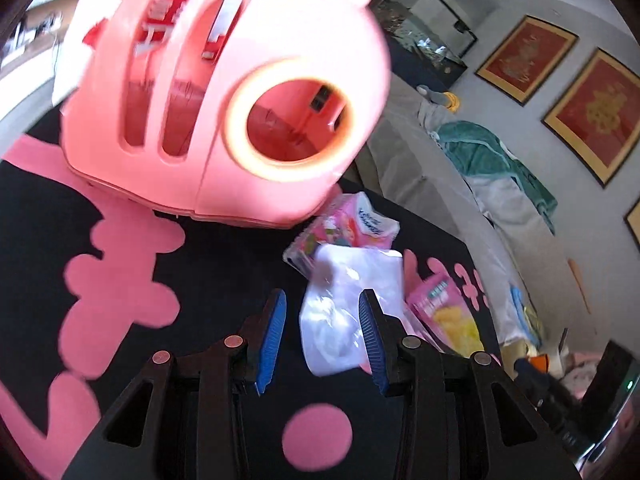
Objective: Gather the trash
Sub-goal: 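Move both tools back over the table toward the white tissue, then grasp the pink Kleenex tissue pack with the left tool while the right tool grasps the pink candy wrapper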
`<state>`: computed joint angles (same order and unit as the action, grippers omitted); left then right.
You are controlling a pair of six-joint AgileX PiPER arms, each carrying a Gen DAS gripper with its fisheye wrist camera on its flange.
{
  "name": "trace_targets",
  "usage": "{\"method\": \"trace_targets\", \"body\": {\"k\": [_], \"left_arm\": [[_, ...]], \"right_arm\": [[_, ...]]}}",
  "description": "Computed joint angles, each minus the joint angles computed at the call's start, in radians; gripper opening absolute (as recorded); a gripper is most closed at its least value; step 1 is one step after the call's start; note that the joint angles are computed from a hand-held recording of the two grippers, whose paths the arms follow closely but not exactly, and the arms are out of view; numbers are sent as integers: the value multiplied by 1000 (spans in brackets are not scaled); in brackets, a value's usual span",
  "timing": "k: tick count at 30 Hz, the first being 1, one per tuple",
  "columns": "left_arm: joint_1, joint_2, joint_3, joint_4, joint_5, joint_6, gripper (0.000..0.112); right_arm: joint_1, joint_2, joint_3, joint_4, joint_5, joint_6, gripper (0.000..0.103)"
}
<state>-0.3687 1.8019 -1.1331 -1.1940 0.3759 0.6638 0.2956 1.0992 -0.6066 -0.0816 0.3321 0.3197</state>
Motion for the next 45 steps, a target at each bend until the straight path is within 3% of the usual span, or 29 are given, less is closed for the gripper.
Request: {"method": "trace_targets", "body": {"k": [2,5,6,7,8,11,18,21,25,28,32,35,38,40,45], "left_arm": [[20,44,-32,-50,62,34,39],[17,63,-38,-109,88,91,37],[6,58,-36,-83,72,61,34],[-6,50,-34,-42,55,19,19],[-10,46,-36,-4,55,-15,12],[-19,3,12,17,61,-27,6],[-37,-243,236,277,62,-221,5],[-39,-358,337,367,42,-292,5],[-14,-475,431,420,26,-337,5],[14,-515,451,457,13,-349,5],[96,-535,480,328,49,-191,5],[143,-542,501,262,76,-110,5],[180,-539,516,192,102,-36,5],[205,-543,529,153,115,9,5],[246,-547,541,90,142,73,5]], "right_arm": [[-30,11,5,38,-11,-49,47],[-71,29,7,141,-23,-156,47],[-80,37,5,177,-24,-193,47],[-84,45,1,210,-22,-231,47],[-78,51,-2,209,-21,-235,47],[-33,73,-26,160,-22,-205,47],[142,206,-167,-131,-19,13,46],[192,309,-267,-230,5,64,37],[172,455,-443,-18,38,-88,37],[154,597,-615,82,77,-63,37],[160,756,-802,11,139,67,37],[133,864,-929,101,222,19,35],[138,852,-902,111,227,-16,15],[144,808,-834,199,228,-144,14],[191,627,-588,267,211,-253,14]]}}
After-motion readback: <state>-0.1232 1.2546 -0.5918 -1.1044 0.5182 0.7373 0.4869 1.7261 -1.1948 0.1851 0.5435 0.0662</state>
